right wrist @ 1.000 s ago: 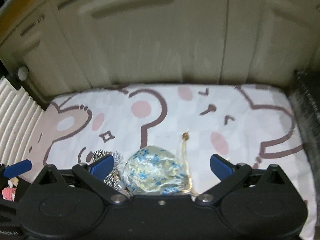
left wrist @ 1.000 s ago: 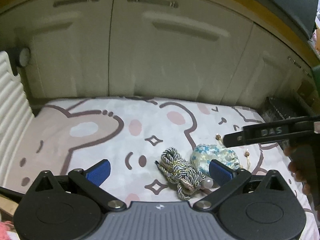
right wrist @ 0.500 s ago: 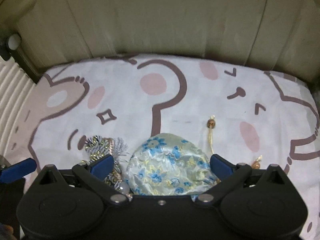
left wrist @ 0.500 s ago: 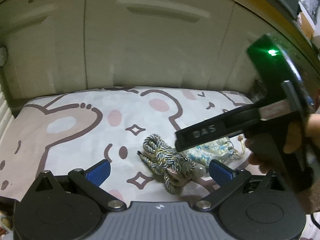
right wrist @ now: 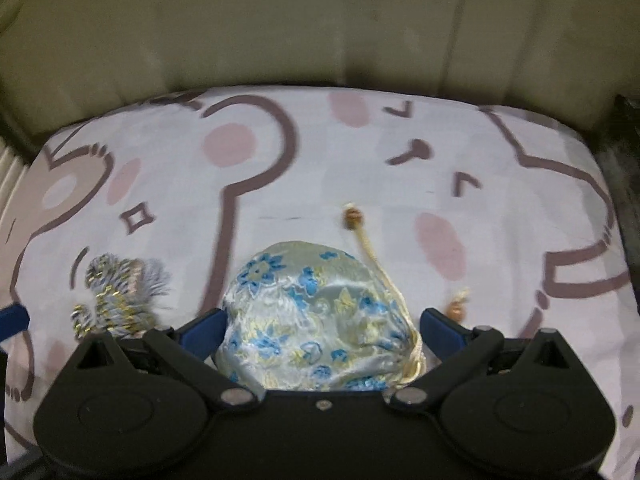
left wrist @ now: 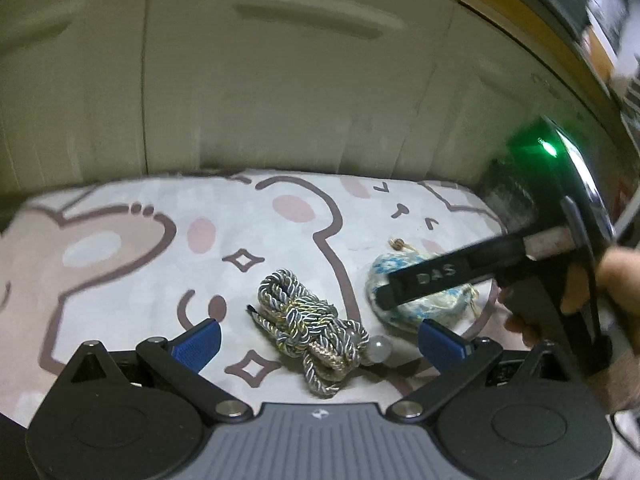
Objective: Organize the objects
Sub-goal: 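Grasp the striped rope toy with the left tool while the right grasps the floral pouch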
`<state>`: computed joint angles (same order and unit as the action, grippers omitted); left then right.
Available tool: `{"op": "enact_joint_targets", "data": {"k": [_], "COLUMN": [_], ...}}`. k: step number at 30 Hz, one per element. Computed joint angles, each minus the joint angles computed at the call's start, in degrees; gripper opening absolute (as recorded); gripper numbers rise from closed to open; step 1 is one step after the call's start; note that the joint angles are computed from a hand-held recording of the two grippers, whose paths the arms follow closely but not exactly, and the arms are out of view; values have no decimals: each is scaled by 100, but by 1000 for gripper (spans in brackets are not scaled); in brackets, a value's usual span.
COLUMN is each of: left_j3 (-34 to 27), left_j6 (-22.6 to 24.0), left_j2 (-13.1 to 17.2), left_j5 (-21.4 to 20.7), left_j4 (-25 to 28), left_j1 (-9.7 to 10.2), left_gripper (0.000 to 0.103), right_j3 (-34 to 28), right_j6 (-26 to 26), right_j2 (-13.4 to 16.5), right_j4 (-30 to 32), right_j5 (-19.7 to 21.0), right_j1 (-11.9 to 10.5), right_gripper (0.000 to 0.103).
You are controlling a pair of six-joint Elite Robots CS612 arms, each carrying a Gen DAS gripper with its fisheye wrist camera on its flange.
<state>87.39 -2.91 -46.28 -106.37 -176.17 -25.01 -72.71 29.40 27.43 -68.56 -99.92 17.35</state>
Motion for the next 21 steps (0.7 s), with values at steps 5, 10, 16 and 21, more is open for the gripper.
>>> {"op": "enact_joint_targets", "data": {"k": [5,10,16,21], "left_j3": [-154,-333,-478,-511], "left_j6": [-334,-650,-567,-497], "left_j2": [69,148,222,245], "left_j5": [118,330,627,844], "left_j4": [193,476,797,1020], "left_j1": [-37,-110,-229,-252], "left_gripper": [98,91,81,63], "right_j3": [-222,-245,-240,-220], "right_j6": [276,484,552,576], "right_j2": [109,122,136,117], "right_j4": [90,159,73,-27], "right_j5": [-21,-53,-20,119], "right_j1": [-81,-110,-117,-120], "right_gripper": [103,103,103,103]}}
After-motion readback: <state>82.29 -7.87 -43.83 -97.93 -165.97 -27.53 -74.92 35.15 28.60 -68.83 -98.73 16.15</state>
